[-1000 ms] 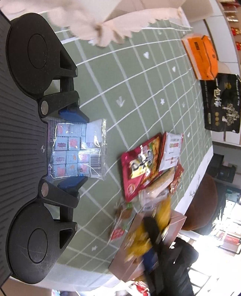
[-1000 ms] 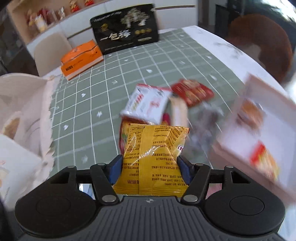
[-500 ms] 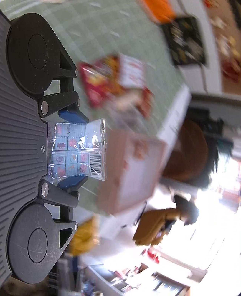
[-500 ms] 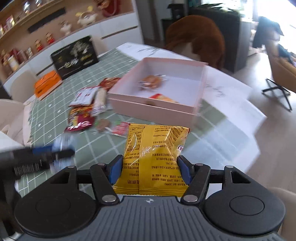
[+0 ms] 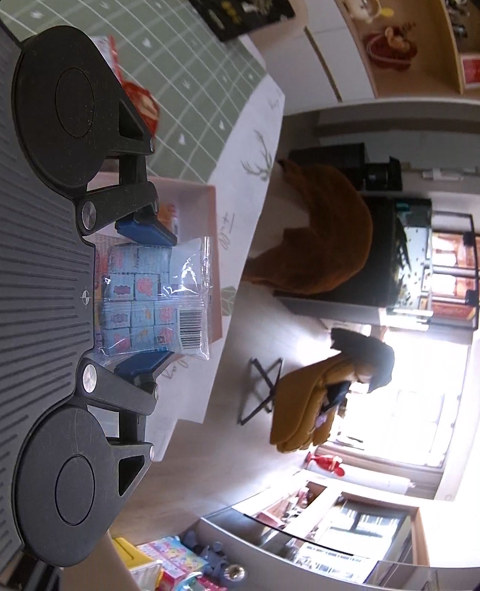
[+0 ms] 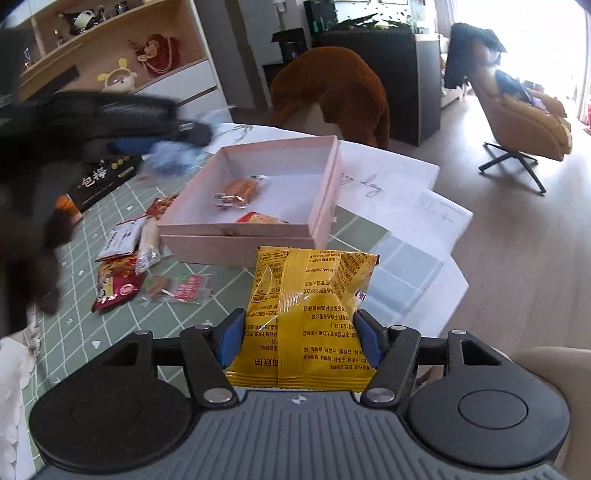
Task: Organize snacks
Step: 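Carry both packs over the pink box and open both tools to drop them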
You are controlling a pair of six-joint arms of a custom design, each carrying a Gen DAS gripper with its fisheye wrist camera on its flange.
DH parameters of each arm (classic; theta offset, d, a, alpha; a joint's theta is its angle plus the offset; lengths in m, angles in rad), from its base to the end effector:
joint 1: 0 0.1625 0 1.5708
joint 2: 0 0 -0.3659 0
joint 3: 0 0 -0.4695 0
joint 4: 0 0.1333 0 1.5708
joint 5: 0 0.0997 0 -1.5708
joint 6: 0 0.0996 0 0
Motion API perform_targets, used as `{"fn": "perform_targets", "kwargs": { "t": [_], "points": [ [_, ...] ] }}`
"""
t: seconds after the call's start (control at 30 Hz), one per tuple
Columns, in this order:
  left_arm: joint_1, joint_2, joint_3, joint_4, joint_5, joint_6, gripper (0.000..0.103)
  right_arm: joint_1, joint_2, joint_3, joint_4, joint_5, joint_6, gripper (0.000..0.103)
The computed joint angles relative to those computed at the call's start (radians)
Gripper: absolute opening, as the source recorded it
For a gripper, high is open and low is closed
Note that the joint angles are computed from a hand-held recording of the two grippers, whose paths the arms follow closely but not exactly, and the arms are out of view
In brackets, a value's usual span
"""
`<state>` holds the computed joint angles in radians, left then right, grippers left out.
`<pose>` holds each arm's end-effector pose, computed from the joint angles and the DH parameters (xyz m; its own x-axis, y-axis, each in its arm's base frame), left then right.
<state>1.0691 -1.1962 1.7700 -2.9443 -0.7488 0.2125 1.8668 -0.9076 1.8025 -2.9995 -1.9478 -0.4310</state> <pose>-0.1300 -0.6658 0.2724 -0.7597 -0.0013 -0.6503 0.5068 0.6254 -0.5934 0.2826 -0.5954 0.0556 -0.7527 -0.4276 0.5005 -0.6225 0.7097 -0.3299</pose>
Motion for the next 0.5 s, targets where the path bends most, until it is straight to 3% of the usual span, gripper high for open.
{"fn": "perform_targets", "kwargs": {
  "t": [0.13, 0.23, 0.5],
  "points": [
    [0.058, 0.023, -0.058, 0.087, -0.092, -0.029, 0.066, 0.022, 0.065, -0.074, -0.029, -0.059, 0.002, 0.064],
    [0.087, 0.047, -0.091, 0.103, -0.119, -0.012, 0.066, 0.031, 0.116, -0.138, -0.033, -0.069, 0.005, 0.064],
    [0.131, 0.032, -0.105, 0.038, -0.205, 0.067, 0.064, 0.068, 0.297, -0.354, -0.023, -0.145, -0.037, 0.064]
  ]
}}
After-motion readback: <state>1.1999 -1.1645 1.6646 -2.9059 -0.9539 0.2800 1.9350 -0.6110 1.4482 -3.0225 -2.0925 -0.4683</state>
